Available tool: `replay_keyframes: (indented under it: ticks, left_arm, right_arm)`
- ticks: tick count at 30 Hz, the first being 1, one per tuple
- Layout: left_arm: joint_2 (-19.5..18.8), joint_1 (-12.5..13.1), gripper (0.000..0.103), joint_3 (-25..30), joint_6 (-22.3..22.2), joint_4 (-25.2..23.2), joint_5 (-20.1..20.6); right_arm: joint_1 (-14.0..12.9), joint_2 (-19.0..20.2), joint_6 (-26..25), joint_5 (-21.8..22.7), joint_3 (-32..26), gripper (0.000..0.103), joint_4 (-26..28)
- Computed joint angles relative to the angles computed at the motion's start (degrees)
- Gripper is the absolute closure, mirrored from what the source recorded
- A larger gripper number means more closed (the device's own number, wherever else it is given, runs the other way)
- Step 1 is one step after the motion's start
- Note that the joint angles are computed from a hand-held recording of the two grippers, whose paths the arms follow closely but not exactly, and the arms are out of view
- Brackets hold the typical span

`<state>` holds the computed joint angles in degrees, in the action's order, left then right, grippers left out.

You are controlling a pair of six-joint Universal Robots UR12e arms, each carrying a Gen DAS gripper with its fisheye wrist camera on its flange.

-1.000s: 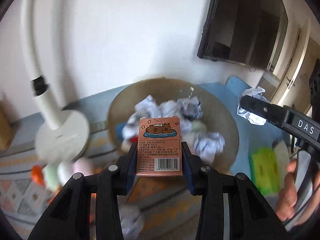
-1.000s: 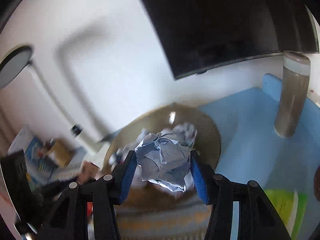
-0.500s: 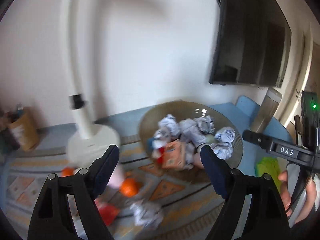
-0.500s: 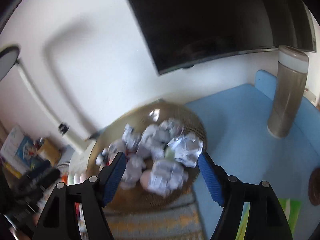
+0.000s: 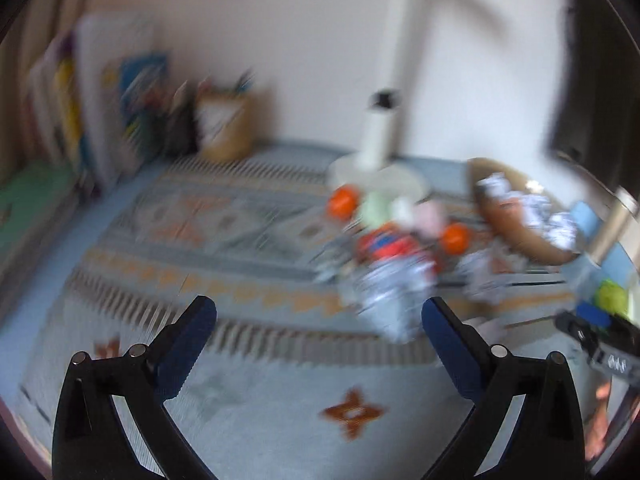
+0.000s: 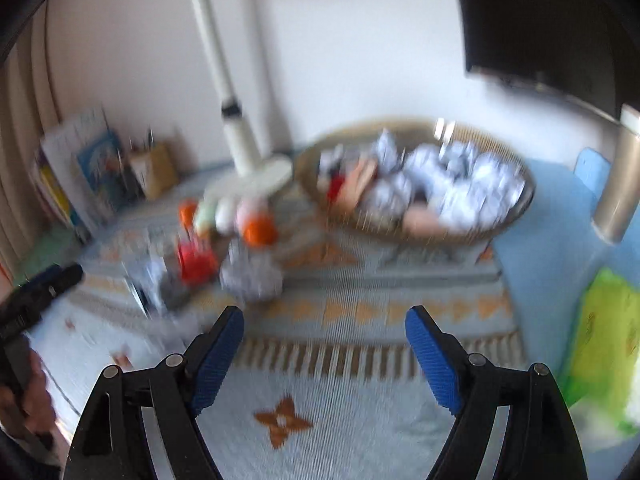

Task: Organize objects
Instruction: 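Open both grippers over the brown bowl to drop the juice box and paper, then grasp crumpled paper with the left gripper while the right grasps another paper ball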

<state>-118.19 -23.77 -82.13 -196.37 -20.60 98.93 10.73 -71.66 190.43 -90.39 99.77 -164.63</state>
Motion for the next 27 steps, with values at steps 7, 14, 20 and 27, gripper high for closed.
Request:
replay_keyframes:
  ticks: [7,14,20,27]
  left_arm:
    - [-0.51,1.9,0.001,-1.54,-6.35,-0.44,-3.13]
    - [-1.84,-1.08,0.001,0.87,2.54,-4.59,3.79]
    - [-2.48,-1.97,0.001,2.31,9.12,-7.0,3.99]
    - [-2.46,2.26,0.001,3.57,3.65,-6.49,-18.19]
  right_arm:
    - [2.09,1.12,-1.57,-6.4,1.6,0.008,-4.96]
    - [3.57,1.5,-3.88,-10.52,1.6,0.005,-6.47]
    - [3.21,0.99,-5.38,-7.09,2.73,0.005,-9.05]
    - [2.02,0.9,-5.12,11.05,1.04,0.005,-2.47]
